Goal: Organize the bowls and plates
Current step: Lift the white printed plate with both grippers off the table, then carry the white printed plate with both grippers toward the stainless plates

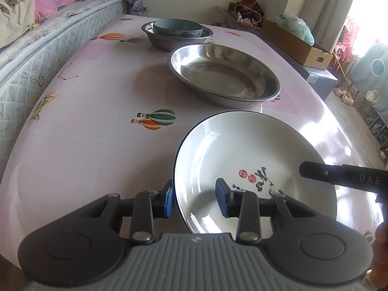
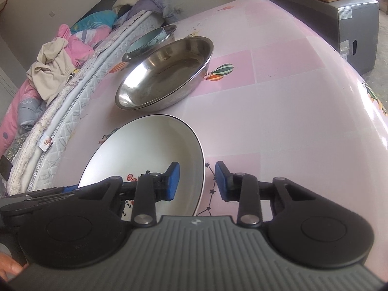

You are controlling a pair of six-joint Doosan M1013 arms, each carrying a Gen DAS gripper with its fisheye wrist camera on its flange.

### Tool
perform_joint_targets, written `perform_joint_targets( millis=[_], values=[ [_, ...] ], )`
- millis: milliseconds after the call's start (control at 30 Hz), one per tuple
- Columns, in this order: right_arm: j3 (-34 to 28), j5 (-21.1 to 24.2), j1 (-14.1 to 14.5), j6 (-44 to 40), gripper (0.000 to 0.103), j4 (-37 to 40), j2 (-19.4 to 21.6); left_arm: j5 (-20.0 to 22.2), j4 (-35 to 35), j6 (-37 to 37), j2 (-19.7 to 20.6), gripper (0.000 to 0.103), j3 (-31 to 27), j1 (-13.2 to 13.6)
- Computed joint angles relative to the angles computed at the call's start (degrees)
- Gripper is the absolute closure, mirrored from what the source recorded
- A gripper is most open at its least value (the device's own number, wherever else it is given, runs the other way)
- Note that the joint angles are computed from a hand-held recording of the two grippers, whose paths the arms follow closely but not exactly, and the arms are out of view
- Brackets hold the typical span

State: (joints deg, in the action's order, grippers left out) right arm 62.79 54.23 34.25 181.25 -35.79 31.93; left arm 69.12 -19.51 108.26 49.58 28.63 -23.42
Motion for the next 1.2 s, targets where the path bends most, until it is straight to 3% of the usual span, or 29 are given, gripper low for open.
perform_joint_targets(
  millis=[200,333,567,900,1200],
  values=[
    [0.8,-0.2,0.4,-0.4,0.078,0.8,-0.6,0.7,-1.2,-0.9,0.3,0.069,-0.5,0.3],
    [2.6,-4.8,0.3,2.5,0.078,1.0,-1.3,1.3,-1.4,-1.8,0.9,0.069,-1.7,0.3],
    [1.6,-2.6,0.1,3.2,0.078,-1.0,-0.6,2.7,-3.0,-1.6,2.5,0.069,-4.3,0.3],
    [3.1,-5.0,-0.2,5.4,0.079,-2.4,-1.1,3.4,-3.7,0.7,2.6,0.054,-4.4,0.1],
    [2.9,-4.7,0.1,5.1,0.077,-4.0,-0.8,1.0,-3.0,1.5,1.4,0.053,-2.1,-0.1]
  ],
)
